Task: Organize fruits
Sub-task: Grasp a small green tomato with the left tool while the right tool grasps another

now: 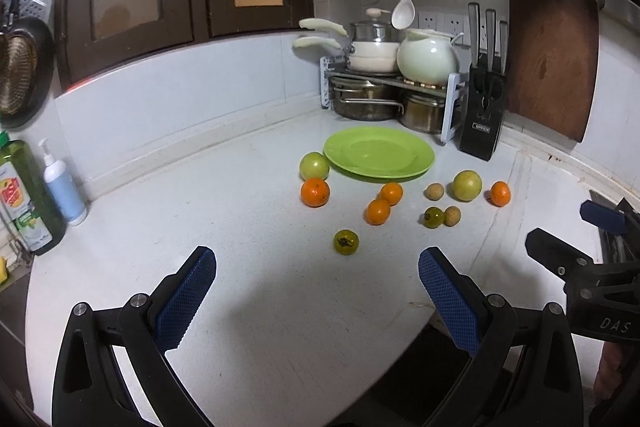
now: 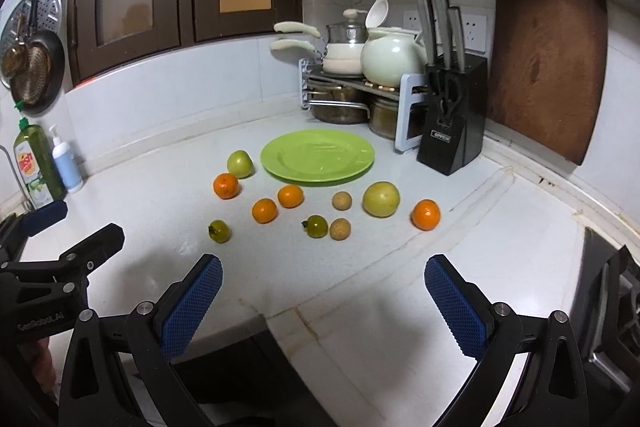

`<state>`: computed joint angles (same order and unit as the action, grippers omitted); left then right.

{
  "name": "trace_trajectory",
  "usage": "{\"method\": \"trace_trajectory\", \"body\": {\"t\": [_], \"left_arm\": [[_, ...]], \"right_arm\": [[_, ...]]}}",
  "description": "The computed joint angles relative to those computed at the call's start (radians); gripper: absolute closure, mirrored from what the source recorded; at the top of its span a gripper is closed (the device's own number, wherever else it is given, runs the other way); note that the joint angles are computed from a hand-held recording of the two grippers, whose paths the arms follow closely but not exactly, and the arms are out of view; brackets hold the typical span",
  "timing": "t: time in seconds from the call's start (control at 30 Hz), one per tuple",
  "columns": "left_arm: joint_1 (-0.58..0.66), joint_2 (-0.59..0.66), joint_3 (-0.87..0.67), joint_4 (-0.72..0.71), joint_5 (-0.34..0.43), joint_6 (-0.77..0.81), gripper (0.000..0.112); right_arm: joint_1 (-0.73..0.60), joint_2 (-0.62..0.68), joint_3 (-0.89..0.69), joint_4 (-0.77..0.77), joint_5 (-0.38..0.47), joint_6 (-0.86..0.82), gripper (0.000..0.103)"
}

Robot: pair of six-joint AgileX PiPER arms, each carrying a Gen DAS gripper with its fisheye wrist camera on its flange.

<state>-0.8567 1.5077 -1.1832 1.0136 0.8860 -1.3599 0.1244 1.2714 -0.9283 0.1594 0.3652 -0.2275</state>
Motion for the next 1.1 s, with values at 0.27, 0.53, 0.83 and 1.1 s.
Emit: {"method": "trace_trajectory", "body": {"t": [0.27, 0.53, 0.83, 1.1], "left_arm": [[0.138, 0.074, -0.029, -0.038, -0.166, 0.155, 0.023], [0.279, 0.166, -0.084, -0.252, -0.338, 0.444, 0.037], [0.272, 0.3, -0.182, -0.307, -0.304, 0.465, 0.048], [0.253, 0.393, -0.274, -0.327, -0.243, 0.434, 0.054]], "right_arm": [[0.067, 0.166, -0.11, -0.231, -0.016, 0.212, 0.005], [0.149, 0.339, -0.245, -0.525, 0.044, 0.441, 0.02], [0.123, 0.489, -0.382, -0.475, 0.086, 0.25, 0.034], [0.086, 0.591, -0.489, -0.331, 0.124, -0.051, 0.049]]}}
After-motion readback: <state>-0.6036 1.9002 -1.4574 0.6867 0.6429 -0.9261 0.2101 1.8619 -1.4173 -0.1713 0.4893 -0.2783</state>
